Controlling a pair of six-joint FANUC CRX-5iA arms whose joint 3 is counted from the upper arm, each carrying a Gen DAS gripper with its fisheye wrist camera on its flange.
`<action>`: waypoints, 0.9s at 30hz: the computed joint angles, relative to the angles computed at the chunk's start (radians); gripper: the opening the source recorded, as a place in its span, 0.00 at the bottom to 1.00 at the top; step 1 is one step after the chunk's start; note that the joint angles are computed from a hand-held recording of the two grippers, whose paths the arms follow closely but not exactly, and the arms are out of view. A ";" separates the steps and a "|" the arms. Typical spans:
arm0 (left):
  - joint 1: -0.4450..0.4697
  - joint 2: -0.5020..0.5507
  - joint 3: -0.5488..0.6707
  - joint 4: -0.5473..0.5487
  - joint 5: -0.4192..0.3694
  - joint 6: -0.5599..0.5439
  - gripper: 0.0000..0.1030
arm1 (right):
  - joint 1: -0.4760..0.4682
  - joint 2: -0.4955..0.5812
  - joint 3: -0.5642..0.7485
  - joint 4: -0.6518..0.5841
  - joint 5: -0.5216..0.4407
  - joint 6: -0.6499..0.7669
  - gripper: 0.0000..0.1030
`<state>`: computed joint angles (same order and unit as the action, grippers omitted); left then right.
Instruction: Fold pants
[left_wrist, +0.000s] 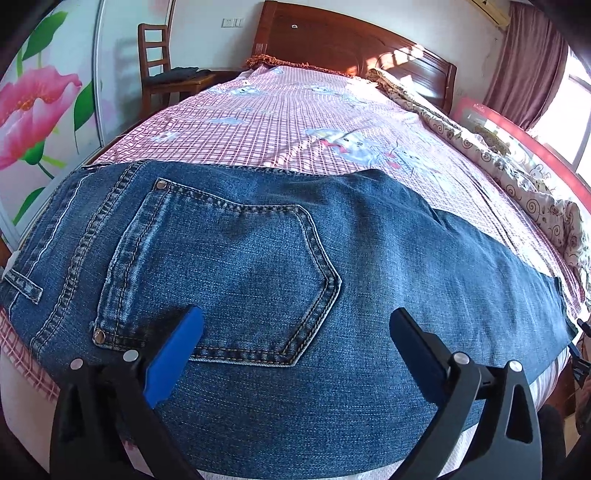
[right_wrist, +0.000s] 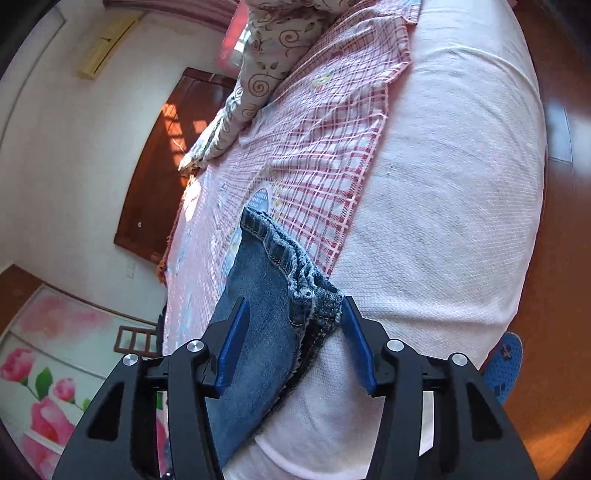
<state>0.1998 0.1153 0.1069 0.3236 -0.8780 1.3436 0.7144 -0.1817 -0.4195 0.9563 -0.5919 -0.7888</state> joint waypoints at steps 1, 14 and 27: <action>-0.004 0.007 0.016 -0.015 -0.012 0.011 0.97 | -0.003 0.005 0.002 -0.004 0.016 0.012 0.49; -0.042 0.052 0.123 -0.148 -0.104 0.093 0.98 | 0.025 0.057 0.150 -0.265 -0.141 0.355 0.21; -0.051 0.077 0.204 -0.162 -0.197 0.134 0.96 | 0.018 0.050 0.125 -0.259 -0.109 0.334 0.18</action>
